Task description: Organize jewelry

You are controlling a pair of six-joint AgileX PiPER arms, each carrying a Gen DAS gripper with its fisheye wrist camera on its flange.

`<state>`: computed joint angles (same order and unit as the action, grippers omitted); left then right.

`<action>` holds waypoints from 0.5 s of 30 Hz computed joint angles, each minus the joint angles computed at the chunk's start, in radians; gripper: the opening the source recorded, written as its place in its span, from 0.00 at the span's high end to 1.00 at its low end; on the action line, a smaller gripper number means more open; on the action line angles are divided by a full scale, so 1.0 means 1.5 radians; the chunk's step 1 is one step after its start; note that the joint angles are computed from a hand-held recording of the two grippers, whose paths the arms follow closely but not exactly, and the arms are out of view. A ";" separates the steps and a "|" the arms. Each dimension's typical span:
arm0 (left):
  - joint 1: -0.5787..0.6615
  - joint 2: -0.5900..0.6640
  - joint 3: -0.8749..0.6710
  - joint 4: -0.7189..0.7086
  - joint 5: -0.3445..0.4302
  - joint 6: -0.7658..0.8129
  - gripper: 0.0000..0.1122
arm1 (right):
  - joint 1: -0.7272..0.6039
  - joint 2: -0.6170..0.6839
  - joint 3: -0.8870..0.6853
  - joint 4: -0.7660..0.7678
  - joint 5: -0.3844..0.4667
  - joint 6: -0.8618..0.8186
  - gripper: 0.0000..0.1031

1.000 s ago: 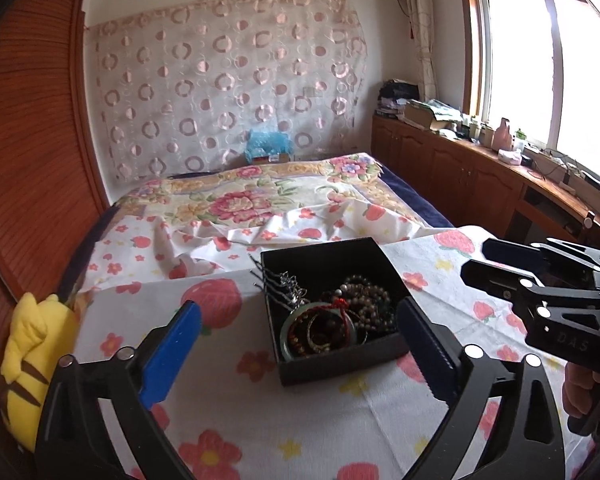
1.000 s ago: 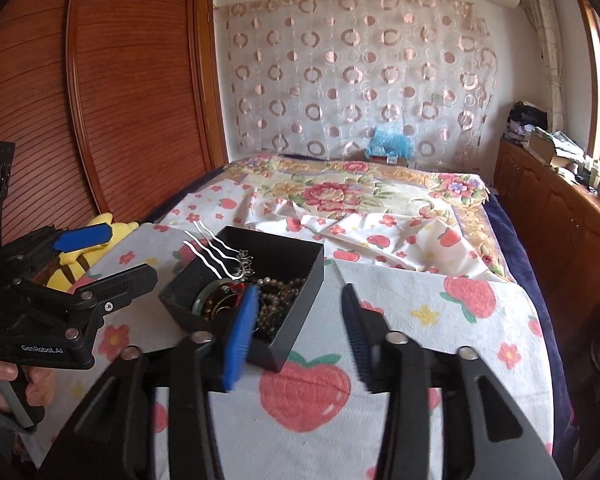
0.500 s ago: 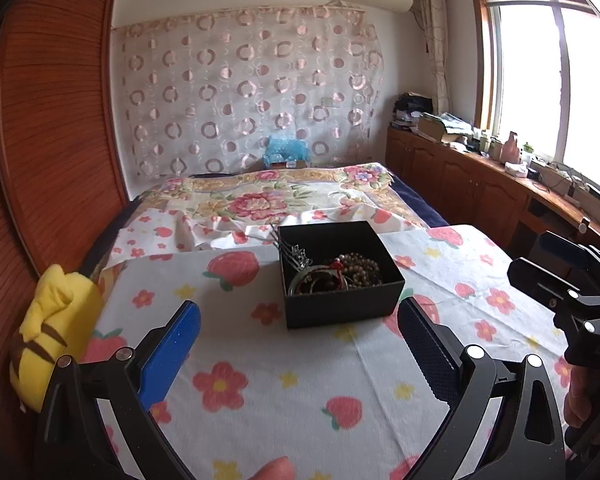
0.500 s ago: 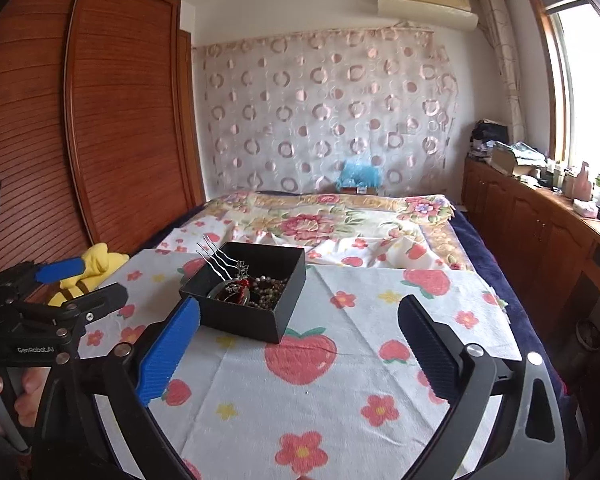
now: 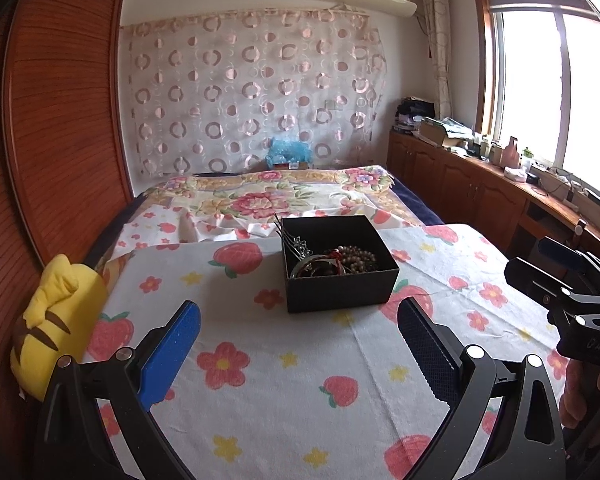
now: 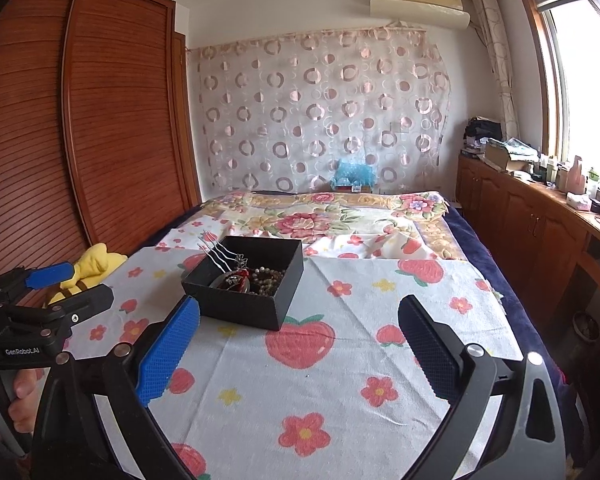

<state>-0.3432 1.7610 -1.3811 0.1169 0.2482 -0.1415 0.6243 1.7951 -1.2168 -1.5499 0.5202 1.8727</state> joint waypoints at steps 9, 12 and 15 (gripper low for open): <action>-0.010 0.000 0.008 0.013 -0.002 -0.017 0.15 | 0.005 -0.005 0.013 -0.015 -0.001 0.023 0.03; -0.008 0.000 0.009 0.008 -0.003 -0.011 0.15 | 0.006 -0.005 0.013 -0.016 0.001 0.024 0.03; -0.010 0.000 0.010 0.016 -0.005 -0.021 0.15 | 0.015 -0.008 0.024 -0.024 0.011 0.040 0.03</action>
